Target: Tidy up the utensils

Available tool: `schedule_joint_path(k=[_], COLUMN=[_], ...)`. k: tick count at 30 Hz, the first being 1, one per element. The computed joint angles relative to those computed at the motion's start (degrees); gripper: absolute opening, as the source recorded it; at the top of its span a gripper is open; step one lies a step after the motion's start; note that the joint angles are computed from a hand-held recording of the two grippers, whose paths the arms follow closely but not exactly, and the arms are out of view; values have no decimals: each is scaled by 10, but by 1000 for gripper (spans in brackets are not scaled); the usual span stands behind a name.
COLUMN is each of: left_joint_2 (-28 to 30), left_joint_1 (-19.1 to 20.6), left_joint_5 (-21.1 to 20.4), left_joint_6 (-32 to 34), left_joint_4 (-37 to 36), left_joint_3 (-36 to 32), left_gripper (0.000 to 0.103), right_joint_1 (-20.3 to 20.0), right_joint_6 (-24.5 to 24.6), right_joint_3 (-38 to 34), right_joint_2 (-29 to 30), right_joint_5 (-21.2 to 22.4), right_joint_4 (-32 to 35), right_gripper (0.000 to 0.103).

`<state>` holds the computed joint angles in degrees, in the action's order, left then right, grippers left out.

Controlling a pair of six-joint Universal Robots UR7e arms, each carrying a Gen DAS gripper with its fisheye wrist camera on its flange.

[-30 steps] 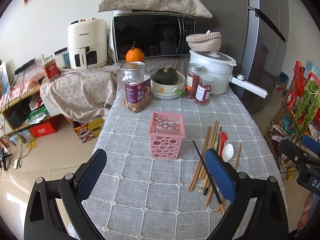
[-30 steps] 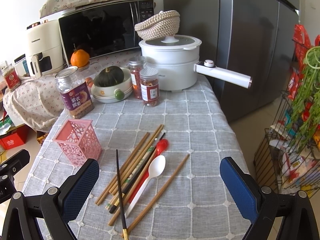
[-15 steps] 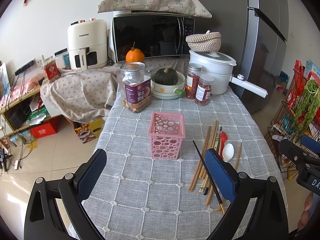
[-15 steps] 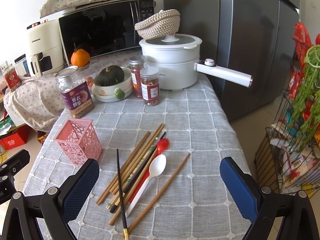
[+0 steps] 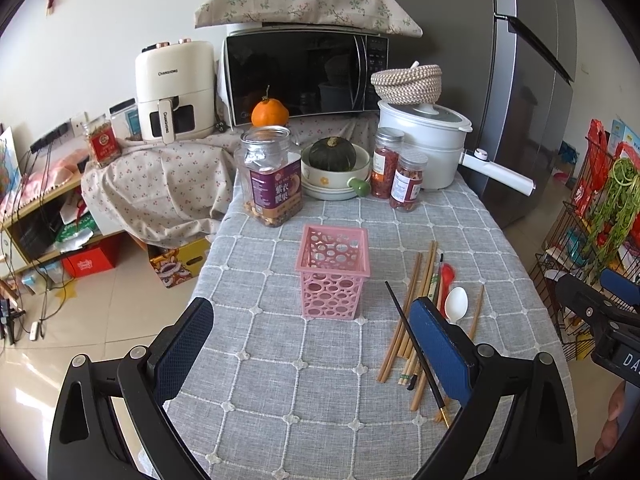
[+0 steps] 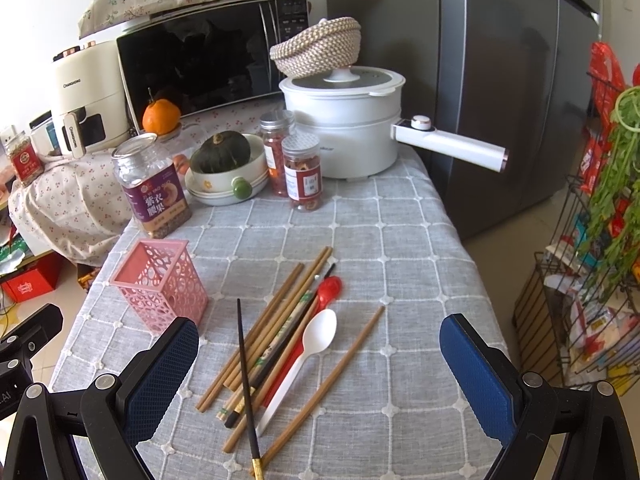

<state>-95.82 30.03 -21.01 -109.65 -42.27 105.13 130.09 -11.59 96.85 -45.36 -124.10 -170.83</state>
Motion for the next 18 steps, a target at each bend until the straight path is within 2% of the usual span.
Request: schedule_joint_path(k=[18], left_joint_2=[2], left_joint_1=[0], left_joint_5=[-1], left_joint_6=[8], left_joint_4=[-5], left_joint_3=[-1], left_gripper=[100], right_joint_1=[-1], right_joint_6=[4], right_joint_3=[-3], right_joint_2=[0], right_joint_5=[1], right_joint_4=[7], right_gripper=[100])
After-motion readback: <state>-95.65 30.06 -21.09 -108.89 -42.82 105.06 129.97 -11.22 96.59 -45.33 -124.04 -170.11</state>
